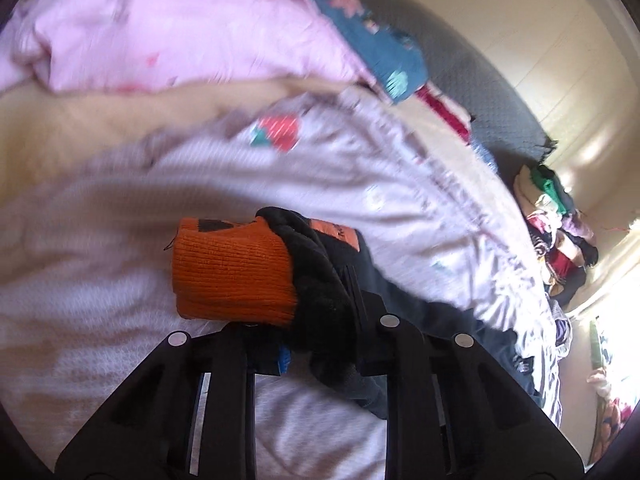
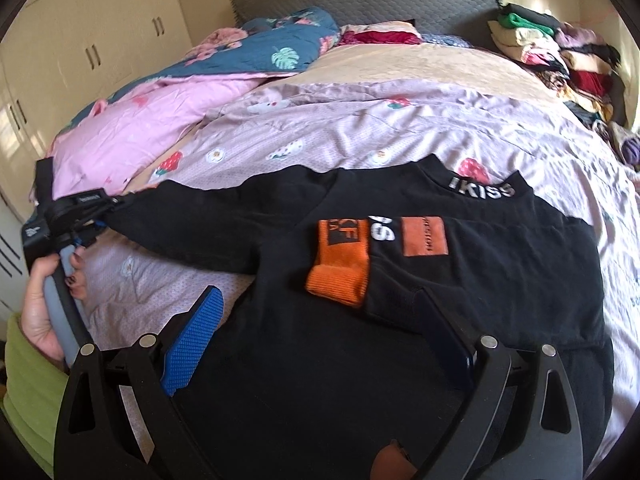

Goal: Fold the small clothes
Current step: 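Carry the sleeve across the shirt body toward the first cuff with the left tool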

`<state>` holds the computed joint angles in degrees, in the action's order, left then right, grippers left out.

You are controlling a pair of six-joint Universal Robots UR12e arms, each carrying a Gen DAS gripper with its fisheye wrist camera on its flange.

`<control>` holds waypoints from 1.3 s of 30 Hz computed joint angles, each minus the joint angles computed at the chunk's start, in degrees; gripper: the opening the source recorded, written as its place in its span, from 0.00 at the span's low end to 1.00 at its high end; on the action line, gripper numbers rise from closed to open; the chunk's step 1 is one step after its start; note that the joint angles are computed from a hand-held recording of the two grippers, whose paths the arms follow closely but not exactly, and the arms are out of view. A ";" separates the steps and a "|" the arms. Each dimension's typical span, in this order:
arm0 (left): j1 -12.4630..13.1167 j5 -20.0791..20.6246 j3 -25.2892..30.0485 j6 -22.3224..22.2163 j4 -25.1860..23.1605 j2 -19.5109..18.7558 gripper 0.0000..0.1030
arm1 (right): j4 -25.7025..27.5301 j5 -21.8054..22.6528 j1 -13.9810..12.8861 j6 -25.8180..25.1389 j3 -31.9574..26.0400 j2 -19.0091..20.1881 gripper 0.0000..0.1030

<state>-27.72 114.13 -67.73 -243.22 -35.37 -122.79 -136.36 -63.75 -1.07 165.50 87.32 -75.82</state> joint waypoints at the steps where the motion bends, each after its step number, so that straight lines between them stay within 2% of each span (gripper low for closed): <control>1: -0.24 0.77 0.81 1.23 0.33 -0.14 0.14 | -0.07 0.28 -0.34 0.59 0.16 -0.12 0.92; 6: -1.15 2.66 6.09 5.97 0.53 -2.37 0.13 | -1.59 0.82 -2.23 3.97 1.15 -0.87 0.92; 20: -4.06 1.57 22.42 17.09 0.41 -10.85 0.12 | -6.54 0.32 -7.02 11.76 3.18 -2.65 0.92; 34: -6.34 -1.44 38.16 22.99 -3.61 -19.45 0.12 | -8.43 0.21 -10.36 16.93 4.65 -3.54 0.92; 39: -7.20 -3.14 46.58 24.92 -7.77 -24.08 0.12 | -8.31 -0.26 -11.42 17.99 5.15 -3.81 0.92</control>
